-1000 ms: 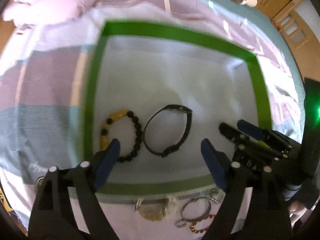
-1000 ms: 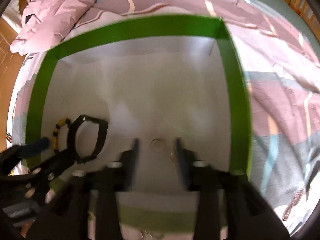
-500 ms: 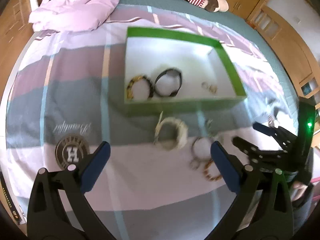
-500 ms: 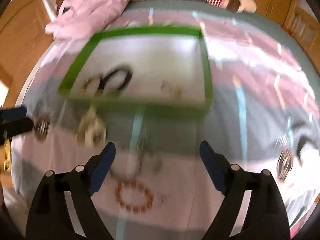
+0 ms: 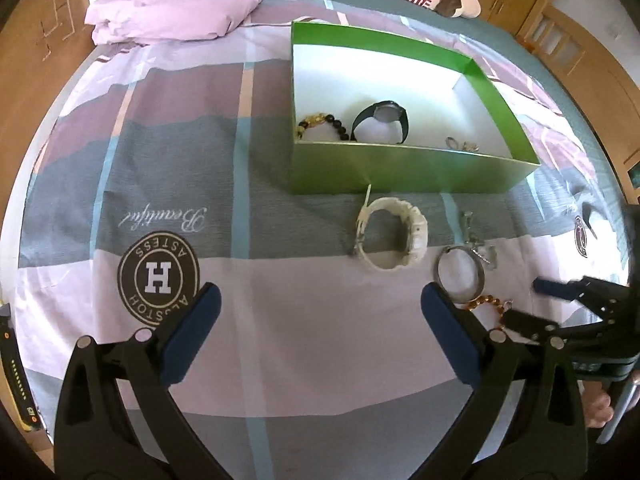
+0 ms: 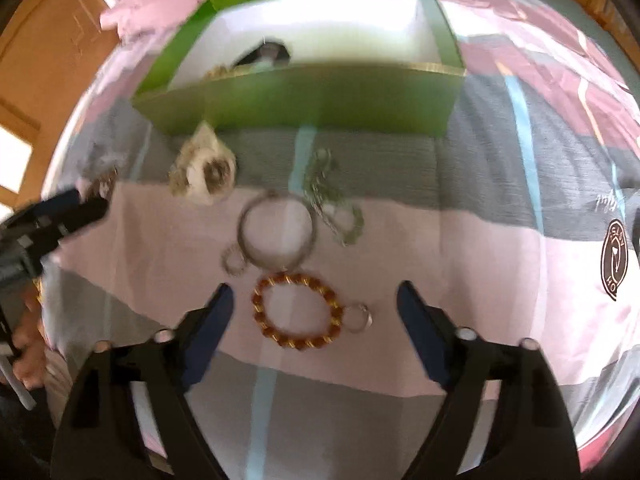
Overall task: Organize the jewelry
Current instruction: 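Grasp another small silver ring beside the red-gold beaded bracelet with the right tool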
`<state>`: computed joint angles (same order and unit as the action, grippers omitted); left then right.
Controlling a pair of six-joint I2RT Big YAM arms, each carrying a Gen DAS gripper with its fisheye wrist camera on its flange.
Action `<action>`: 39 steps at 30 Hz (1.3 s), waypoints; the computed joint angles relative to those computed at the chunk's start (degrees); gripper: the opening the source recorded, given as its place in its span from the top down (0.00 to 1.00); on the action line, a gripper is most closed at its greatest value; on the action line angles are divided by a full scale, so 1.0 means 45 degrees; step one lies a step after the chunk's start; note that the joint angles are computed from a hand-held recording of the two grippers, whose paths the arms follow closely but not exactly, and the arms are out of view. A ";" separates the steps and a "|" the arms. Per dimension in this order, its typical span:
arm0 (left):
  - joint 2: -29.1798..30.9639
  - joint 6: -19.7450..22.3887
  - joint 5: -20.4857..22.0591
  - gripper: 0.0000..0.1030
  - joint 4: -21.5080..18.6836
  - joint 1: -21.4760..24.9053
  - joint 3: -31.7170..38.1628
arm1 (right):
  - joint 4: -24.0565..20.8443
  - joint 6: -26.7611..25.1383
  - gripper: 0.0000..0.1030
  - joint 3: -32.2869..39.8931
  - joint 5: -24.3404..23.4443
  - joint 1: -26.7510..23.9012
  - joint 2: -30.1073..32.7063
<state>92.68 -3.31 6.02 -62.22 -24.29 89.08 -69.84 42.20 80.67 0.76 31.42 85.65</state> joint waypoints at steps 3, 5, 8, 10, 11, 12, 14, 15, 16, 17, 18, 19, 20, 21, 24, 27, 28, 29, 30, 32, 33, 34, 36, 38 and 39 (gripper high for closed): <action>0.0068 -0.0010 0.0024 0.02 -0.0083 -0.0006 0.0044 | -0.0474 -0.0151 0.41 -0.0158 -0.0691 -0.0321 0.0111; 0.0124 -0.0021 -0.0002 0.02 -0.0169 -0.0012 0.0088 | -0.0696 -0.0084 0.47 -0.0279 -0.0766 -0.0571 0.0140; 0.0193 0.0020 -0.0049 0.02 -0.0238 -0.0035 0.0083 | -0.0707 0.0055 0.54 -0.0386 -0.1091 -0.0782 0.0120; 0.0240 0.0097 -0.0055 0.02 -0.0320 -0.0066 0.0078 | -0.0909 -0.0189 0.59 -0.0266 -0.1062 -0.0699 0.0260; 0.0254 0.0120 -0.0084 0.02 -0.0333 -0.0087 0.0067 | -0.1007 -0.0259 0.63 -0.0181 -0.0977 -0.0613 0.0349; 0.0255 0.0138 -0.0123 0.02 -0.0324 -0.0109 0.0041 | -0.0982 -0.0272 0.64 -0.0183 -0.0975 -0.0542 0.0386; 0.0228 0.0128 -0.0161 0.02 -0.0269 -0.0136 -0.0015 | -0.1079 -0.0293 0.68 -0.0043 -0.0944 -0.0442 0.0588; 0.0205 0.0130 -0.0166 0.02 -0.0229 -0.0142 -0.0042 | -0.1135 -0.0246 0.68 -0.0098 -0.0833 -0.0397 0.0536; 0.0194 0.0152 -0.0163 0.02 -0.0232 -0.0152 -0.0048 | -0.1196 -0.0218 0.68 -0.0076 -0.0717 -0.0348 0.0577; 0.0189 0.0169 -0.0142 0.02 -0.0241 -0.0160 -0.0044 | -0.1187 -0.0190 0.68 -0.0086 -0.0721 -0.0323 0.0587; 0.0176 0.0158 -0.0129 0.02 -0.0235 -0.0167 -0.0050 | -0.1138 -0.0149 0.68 -0.0137 -0.0779 -0.0298 0.0565; 0.0171 0.0152 -0.0118 0.02 -0.0232 -0.0172 -0.0057 | -0.1155 -0.0156 0.68 -0.0111 -0.0770 -0.0260 0.0594; 0.0182 0.0154 -0.0103 0.02 -0.0251 -0.0176 -0.0055 | -0.1169 -0.0189 0.68 -0.0087 -0.0696 -0.0224 0.0644; 0.0202 0.0153 -0.0104 0.02 -0.0279 -0.0182 -0.0045 | -0.1190 -0.0166 0.68 -0.0034 -0.0615 -0.0140 0.0712; 0.0257 0.0135 -0.0128 0.02 -0.0367 -0.0210 -0.0030 | -0.1304 -0.0174 0.68 0.0157 -0.0428 0.0050 0.0960; 0.0288 0.0136 -0.0121 0.02 -0.0402 -0.0232 -0.0038 | -0.1378 -0.0160 0.68 0.0522 -0.0231 0.0329 0.1263; 0.0295 0.0129 -0.0131 0.02 -0.0408 -0.0241 -0.0037 | -0.1352 -0.0162 0.68 0.0578 -0.0204 0.0406 0.1321; 0.0292 0.0122 -0.0127 0.02 -0.0410 -0.0245 -0.0045 | -0.1386 -0.0146 0.68 0.0672 -0.0114 0.0485 0.1419; 0.0292 0.0123 -0.0089 0.02 -0.0422 -0.0247 -0.0045 | -0.1453 -0.0133 0.68 0.0786 0.0006 0.0575 0.1545; 0.0273 0.0136 -0.0022 0.02 -0.0431 -0.0252 -0.0043 | -0.1517 -0.0155 0.68 0.0890 0.0135 0.0684 0.1685; 0.0263 0.0149 -0.0026 0.02 -0.0431 -0.0258 -0.0039 | -0.1538 -0.0154 0.68 0.0927 0.0195 0.0745 0.1733; 0.0247 0.0150 -0.0044 0.02 -0.0417 -0.0277 -0.0047 | -0.1567 -0.0113 0.70 0.0988 0.0229 0.0812 0.1793; 0.0221 0.0173 -0.0060 0.02 -0.0405 -0.0302 -0.0063 | -0.1549 -0.0035 0.78 0.0939 0.0235 0.0778 0.1782; 0.0223 0.0172 -0.0049 0.02 -0.0409 -0.0304 -0.0066 | -0.1541 0.0039 0.81 0.0809 0.0173 0.0716 0.1619; 0.0231 0.0157 -0.0064 0.02 -0.0416 -0.0304 -0.0067 | -0.1495 0.0145 0.81 0.0791 0.0093 0.0720 0.1611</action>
<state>93.72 -2.60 5.73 -64.10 -25.66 88.78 -76.57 42.85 84.23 1.17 34.66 92.89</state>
